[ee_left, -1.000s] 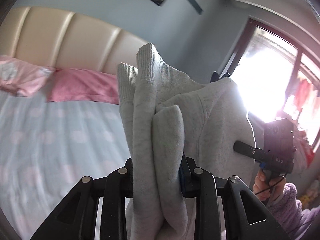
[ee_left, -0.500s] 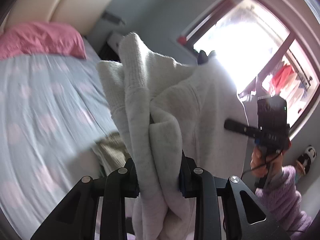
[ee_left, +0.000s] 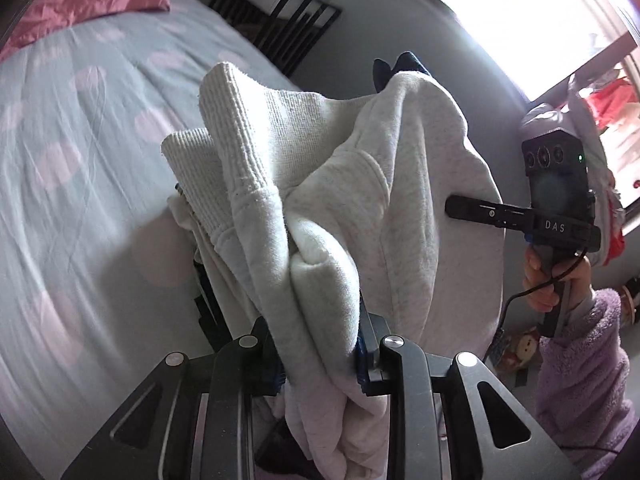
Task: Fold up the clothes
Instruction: 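Lift the folded sweatshirt with both grippers and carry it across the bed, then lower the sweatshirt onto the clothes stack and open both grippers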
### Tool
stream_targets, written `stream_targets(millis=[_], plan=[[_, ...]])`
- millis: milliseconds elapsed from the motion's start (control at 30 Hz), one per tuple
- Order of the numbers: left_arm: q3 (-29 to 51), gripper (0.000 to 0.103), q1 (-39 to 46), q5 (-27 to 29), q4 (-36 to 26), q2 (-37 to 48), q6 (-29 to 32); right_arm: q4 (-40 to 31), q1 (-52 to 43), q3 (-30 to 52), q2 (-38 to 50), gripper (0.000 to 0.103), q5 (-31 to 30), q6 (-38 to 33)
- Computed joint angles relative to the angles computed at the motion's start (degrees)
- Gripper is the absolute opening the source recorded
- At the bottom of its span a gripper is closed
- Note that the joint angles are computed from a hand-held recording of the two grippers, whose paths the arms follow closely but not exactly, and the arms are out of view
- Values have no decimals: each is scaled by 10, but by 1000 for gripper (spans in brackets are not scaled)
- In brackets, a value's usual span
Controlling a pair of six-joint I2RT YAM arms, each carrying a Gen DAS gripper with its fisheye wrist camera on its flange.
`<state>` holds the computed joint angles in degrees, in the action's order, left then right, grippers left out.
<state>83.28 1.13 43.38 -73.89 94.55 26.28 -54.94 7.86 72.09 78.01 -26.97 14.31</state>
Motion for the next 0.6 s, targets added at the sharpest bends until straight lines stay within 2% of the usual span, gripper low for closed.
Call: stream_targets(millis=[333,600], plan=[[31,27,-30,-17,47,111,-34,15,-78,-16,108,25,-16,-44],[28,30,-33,-11,49,147,-31,13,-97,-1,185,35,-6,-56]])
